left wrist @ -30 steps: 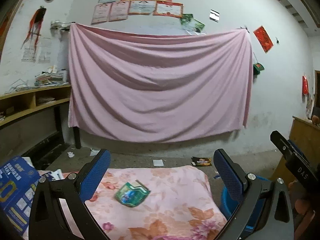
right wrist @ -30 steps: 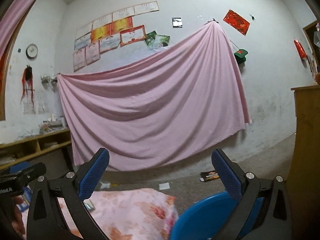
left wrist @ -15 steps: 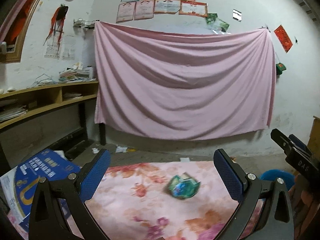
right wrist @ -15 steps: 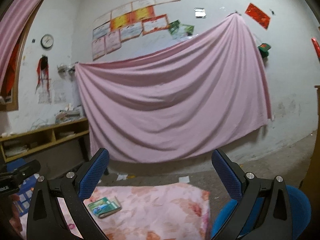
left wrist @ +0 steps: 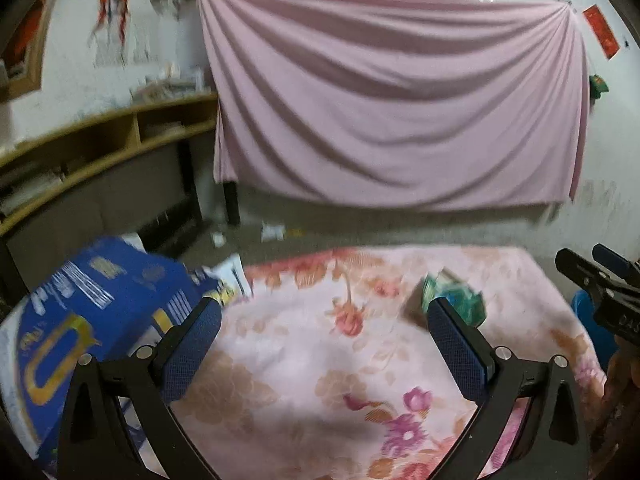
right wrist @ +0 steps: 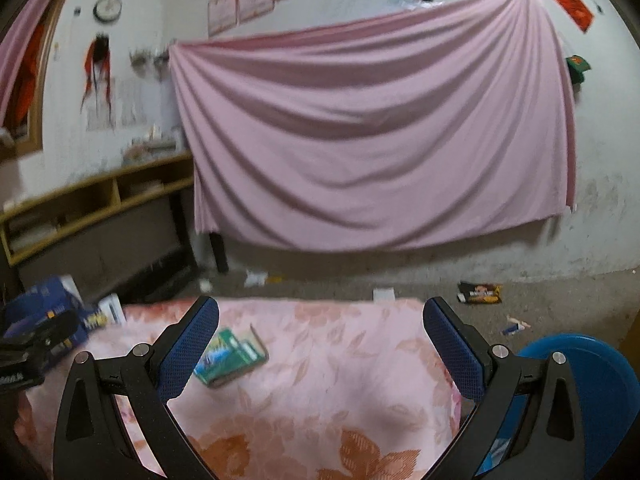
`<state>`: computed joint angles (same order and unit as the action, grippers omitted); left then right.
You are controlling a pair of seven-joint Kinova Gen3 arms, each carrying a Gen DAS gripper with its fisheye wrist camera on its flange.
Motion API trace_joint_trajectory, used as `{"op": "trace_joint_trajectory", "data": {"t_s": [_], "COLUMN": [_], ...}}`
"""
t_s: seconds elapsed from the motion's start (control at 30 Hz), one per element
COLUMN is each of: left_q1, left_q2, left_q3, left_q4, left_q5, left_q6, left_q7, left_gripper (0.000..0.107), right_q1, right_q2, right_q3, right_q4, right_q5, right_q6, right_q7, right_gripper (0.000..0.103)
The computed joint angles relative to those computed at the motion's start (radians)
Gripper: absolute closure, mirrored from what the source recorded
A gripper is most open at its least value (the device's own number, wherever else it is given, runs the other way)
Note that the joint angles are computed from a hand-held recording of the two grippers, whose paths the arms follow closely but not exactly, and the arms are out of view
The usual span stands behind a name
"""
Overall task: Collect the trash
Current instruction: 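Move both tools back over the bed toward the green packet and phone case, then grasp the beige phone case with the left tool while the right tool grasps the green packet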
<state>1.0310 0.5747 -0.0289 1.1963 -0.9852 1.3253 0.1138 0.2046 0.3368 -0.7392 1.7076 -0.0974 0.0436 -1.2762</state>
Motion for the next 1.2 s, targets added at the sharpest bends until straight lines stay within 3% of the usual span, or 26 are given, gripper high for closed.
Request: {"op": "trace_joint_trajectory", "data": {"t_s": [0.07, 0.2, 0.27, 0.33, 0.4, 0.53, 0.67, 0.73, 0.83, 0.9, 1.03, 1.2], "left_q1": [-0.045, -0.117, -0.132, -0.142, -0.152, -0.163, -0.164, -0.165, -0.169, -0.17, -0.177, -0.175], "left_q2": [-0.025, -0.072, -0.074, -0.072, -0.076, -0.073, -0.071, -0.072, -0.075, -0.077, -0.078, -0.076], "left_q3": [0.02, 0.04, 0.041, 0.042, 0.042, 0.042, 0.037, 0.036, 0.035, 0.034, 0.034, 0.03], "left_q4": [0.034, 0.096, 0.09, 0.086, 0.088, 0.079, 0.072, 0.071, 0.076, 0.081, 0.085, 0.084], "left_q5": [0.054, 0.142, 0.162, 0.182, 0.202, 0.231, 0.243, 0.248, 0.255, 0.258, 0.263, 0.264], "left_q6": [-0.058, -0.164, -0.169, -0.172, -0.181, -0.183, -0.185, -0.186, -0.197, -0.205, -0.221, -0.225], "left_q7": [-0.001, 0.003, -0.01, -0.023, -0.029, -0.05, -0.065, -0.07, -0.073, -0.071, -0.08, -0.081], "left_gripper": [0.007, 0.007, 0.007, 0.007, 0.007, 0.007, 0.007, 0.007, 0.007, 0.007, 0.007, 0.007], "right_q1": [-0.072, -0.149, -0.199, -0.214, -0.234, -0.312, -0.313, -0.331, -0.352, -0.355, -0.356, -0.382], "right_q2": [0.002, 0.03, 0.053, 0.091, 0.132, 0.187, 0.237, 0.258, 0.284, 0.298, 0.293, 0.256], "right_q3": [0.074, 0.143, 0.192, 0.203, 0.22, 0.306, 0.328, 0.353, 0.384, 0.398, 0.427, 0.464], "right_q4": [-0.036, -0.129, -0.187, -0.247, -0.31, -0.418, -0.492, -0.522, -0.561, -0.576, -0.564, -0.524], "right_q5": [0.01, -0.007, -0.02, -0.065, -0.097, -0.136, -0.229, -0.254, -0.296, -0.332, -0.395, -0.409], "right_q6": [0.079, 0.241, 0.322, 0.404, 0.485, 0.648, 0.76, 0.804, 0.86, 0.884, 0.89, 0.851], "right_q7": [0.001, 0.048, 0.037, 0.035, 0.021, 0.005, 0.024, 0.022, 0.025, 0.038, 0.082, 0.124], "right_gripper": [0.0, 0.0, 0.001, 0.006, 0.018, 0.024, 0.031, 0.038, 0.058, 0.076, 0.096, 0.098]}}
